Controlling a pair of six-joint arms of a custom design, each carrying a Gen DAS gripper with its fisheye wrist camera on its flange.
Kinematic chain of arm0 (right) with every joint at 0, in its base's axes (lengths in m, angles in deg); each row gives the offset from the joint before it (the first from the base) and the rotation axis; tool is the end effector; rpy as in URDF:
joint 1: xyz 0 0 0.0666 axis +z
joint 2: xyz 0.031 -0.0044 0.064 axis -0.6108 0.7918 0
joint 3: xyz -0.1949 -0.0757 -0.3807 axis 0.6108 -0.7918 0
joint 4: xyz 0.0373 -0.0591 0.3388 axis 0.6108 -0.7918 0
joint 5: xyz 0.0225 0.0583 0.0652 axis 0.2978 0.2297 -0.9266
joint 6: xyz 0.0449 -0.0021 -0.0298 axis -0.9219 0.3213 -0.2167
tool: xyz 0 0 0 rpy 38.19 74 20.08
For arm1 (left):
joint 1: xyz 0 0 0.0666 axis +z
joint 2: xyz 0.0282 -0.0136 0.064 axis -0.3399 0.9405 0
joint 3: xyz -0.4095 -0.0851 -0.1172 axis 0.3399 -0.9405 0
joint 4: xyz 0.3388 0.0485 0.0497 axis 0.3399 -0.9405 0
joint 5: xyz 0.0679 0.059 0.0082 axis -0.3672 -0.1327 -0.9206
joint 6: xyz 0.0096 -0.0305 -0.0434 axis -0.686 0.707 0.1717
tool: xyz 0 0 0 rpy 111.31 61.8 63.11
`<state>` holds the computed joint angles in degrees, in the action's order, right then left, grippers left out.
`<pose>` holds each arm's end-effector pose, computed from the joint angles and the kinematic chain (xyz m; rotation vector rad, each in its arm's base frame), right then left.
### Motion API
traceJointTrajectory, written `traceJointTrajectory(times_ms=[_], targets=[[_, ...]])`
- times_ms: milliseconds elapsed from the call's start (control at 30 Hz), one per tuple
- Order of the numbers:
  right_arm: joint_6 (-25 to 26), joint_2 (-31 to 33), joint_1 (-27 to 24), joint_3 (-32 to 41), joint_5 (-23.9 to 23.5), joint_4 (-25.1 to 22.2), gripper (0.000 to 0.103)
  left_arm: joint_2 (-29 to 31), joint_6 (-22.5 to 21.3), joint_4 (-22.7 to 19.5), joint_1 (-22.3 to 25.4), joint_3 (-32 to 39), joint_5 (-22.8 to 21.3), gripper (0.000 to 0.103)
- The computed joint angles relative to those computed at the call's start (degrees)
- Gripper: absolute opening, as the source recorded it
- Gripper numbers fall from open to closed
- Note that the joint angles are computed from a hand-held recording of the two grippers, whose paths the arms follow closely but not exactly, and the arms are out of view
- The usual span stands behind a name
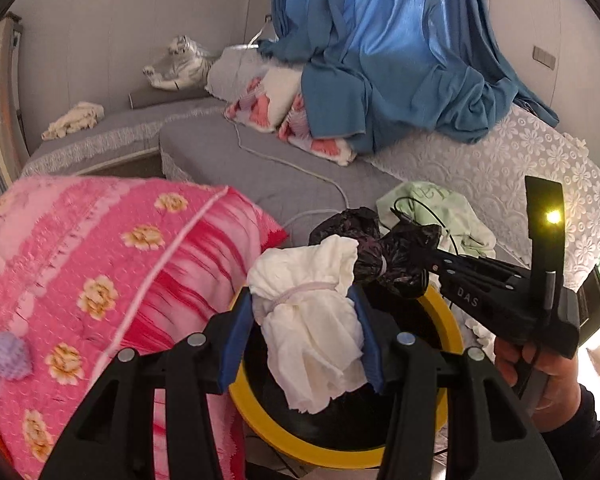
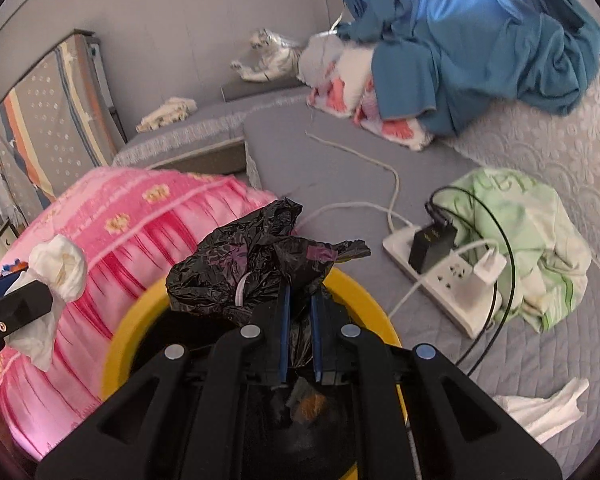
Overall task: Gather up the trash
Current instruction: 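Open the right tool to drop the black bag while the left tool releases the tissue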
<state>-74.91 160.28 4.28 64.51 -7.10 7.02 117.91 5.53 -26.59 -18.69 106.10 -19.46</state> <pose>0.3591 0.2865 0.4391 0.6771 2.1396 -0.2026 0.4983 -0.0150 0.4440 1.0361 2.0971 -0.6666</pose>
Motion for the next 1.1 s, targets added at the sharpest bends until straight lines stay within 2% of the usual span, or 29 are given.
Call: traceJointTrajectory(times_ms=[100, 333, 433, 500, 567, 733, 833, 933, 1033, 1100], targets=[[-0.4, 0.4, -0.6, -0.5, -1.5, -0.3, 0.008, 0.8, 0.0, -0.3, -0.7, -0.3, -2.0, 0.046], [0.0, 1.6, -1.3, -0.2, -3.8, -1.4, 0.009, 2.2, -0.5, -2.9, -0.9, 0.4, -2.5, 0.048], [-1.1, 2.1, -1.6, 0.3, -4.1, -3.2, 0.01, 2.0, 1.0, -1.6, -0.6, 0.0, -2.7, 0.059], [-1.8, 2.3, -1.8, 0.5, -4.4, -4.0, 0.018, 2.0, 2.0, -0.9, -0.2, 0.1, -2.7, 0.069], [-2.2, 2.1, -2.0, 0.4, -4.4, -4.1, 0.032, 2.2, 2.8, -0.8, 0.3, 0.6, -2.2, 0.071], [-3.4, 1.8, -1.7, 0.9, -3.4, -5.1, 0.038, 2.7, 4.3, -1.0, 1.8, 2.8, -1.3, 0.074], [-3.0, 1.6, -1.3, 1.6, -2.4, -5.2, 0.039, 2.8, 5.5, -0.6, 3.3, 4.2, -0.8, 0.074], [-0.5, 1.9, -0.5, 3.8, -0.6, -4.3, 0.039, 3.2, 7.1, -0.2, 5.3, 6.4, -0.3, 0.074], [4.5, 3.2, 0.7, 7.2, 1.3, -2.7, 0.04, 3.5, 8.1, 0.2, 8.1, 8.4, 0.5, 0.074], [9.6, 4.2, 1.3, 9.5, 1.3, 0.5, 0.043, 3.4, 8.7, 1.0, 10.2, 9.2, 0.6, 0.074]])
